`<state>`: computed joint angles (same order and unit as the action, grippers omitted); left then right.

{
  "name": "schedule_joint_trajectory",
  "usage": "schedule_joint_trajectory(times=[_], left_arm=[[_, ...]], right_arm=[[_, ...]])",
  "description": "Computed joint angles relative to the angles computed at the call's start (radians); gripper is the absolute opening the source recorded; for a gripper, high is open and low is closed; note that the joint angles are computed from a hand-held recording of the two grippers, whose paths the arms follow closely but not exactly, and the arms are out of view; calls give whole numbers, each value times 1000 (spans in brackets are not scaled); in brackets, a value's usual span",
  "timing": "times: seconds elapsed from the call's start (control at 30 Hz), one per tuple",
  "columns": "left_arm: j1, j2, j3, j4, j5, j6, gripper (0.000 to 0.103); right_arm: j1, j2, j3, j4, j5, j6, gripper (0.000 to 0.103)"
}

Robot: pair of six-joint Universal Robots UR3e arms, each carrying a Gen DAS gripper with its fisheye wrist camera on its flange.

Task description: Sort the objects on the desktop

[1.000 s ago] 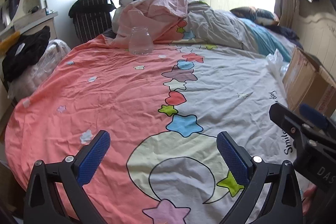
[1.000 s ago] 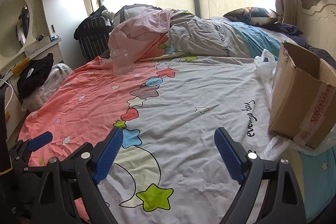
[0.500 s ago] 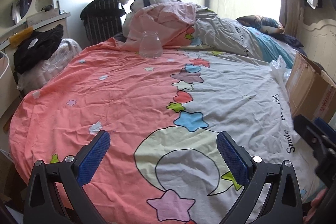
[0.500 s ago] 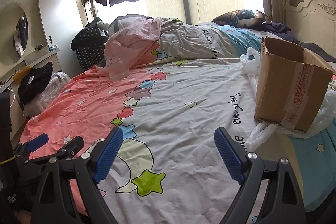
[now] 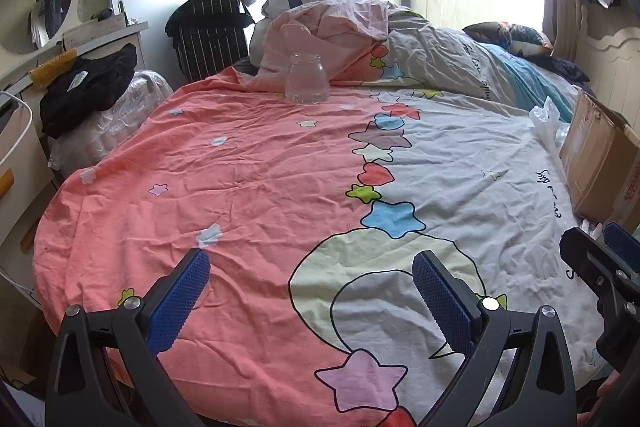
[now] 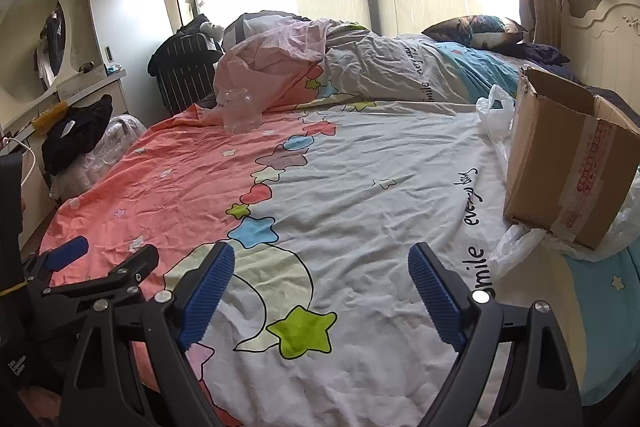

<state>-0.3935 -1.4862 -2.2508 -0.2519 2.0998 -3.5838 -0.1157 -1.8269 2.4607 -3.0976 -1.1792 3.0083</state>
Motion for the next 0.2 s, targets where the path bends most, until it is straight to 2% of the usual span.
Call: schedule_joint_trajectory(times=[0.2], left_arm=[[-23, -7, 7, -8, 10, 5, 103]], right_arm=[[-22, -2, 10, 11, 14, -6, 87]])
